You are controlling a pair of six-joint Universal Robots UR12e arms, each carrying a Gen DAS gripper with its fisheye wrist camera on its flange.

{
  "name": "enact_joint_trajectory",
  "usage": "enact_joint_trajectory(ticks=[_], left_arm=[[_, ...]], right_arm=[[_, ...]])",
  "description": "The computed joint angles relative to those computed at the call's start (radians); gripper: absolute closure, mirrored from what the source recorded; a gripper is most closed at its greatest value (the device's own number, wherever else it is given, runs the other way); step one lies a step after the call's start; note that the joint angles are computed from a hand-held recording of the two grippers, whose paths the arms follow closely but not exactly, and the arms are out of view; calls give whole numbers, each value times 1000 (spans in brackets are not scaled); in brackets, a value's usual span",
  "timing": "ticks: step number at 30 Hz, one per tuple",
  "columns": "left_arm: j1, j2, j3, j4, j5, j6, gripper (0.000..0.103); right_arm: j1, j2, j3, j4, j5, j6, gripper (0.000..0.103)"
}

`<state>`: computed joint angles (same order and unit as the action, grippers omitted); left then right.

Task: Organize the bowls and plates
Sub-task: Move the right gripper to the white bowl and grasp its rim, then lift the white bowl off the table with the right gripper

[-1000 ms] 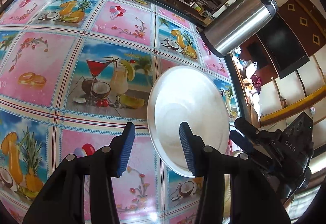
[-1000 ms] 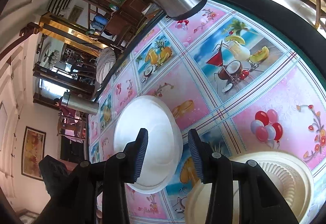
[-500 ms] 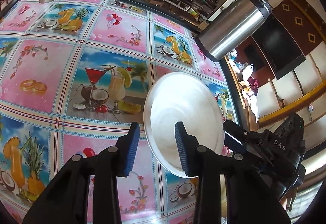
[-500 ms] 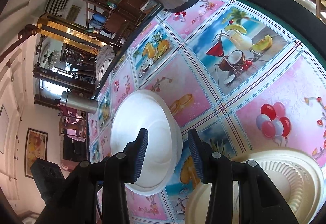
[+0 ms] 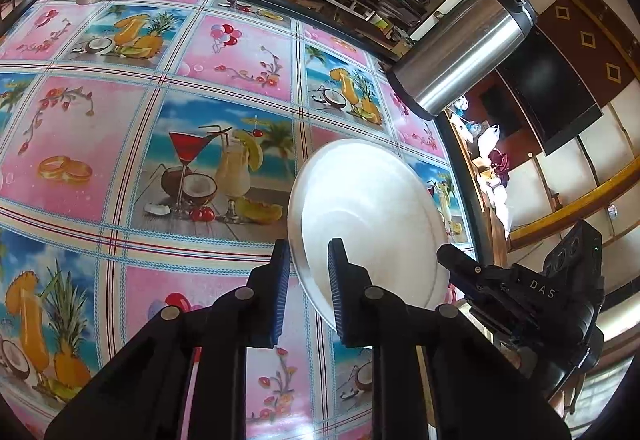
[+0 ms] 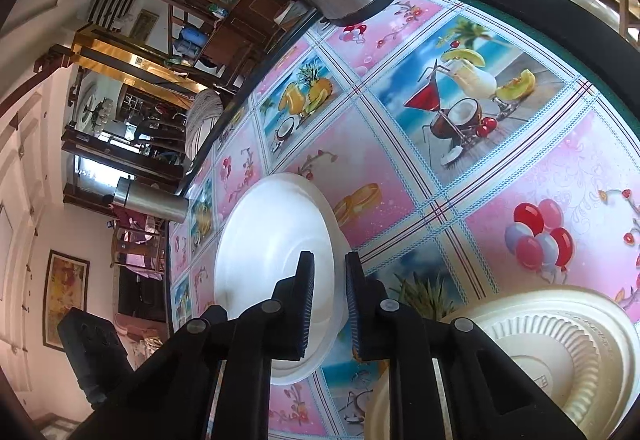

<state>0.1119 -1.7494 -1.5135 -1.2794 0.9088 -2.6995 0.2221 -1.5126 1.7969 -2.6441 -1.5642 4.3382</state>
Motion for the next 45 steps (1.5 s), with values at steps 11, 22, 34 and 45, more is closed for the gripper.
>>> enact_joint_trajectory(ticks=[11,22,34,45], left_arm=[[-2,1,-6,22,14,-5,94],[-2,3,-15,45,16,-7,95],[-3,3,-13,45,25,-10,95],[-3,11,-21,50,51,-9,95]], right_arm=[[3,-4,3,9,-20,10,96],[9,-1,-1,12,-28,9,96],[14,2,-7,17,-37,3,97],[18,4,-10,17,-39,-5,97]])
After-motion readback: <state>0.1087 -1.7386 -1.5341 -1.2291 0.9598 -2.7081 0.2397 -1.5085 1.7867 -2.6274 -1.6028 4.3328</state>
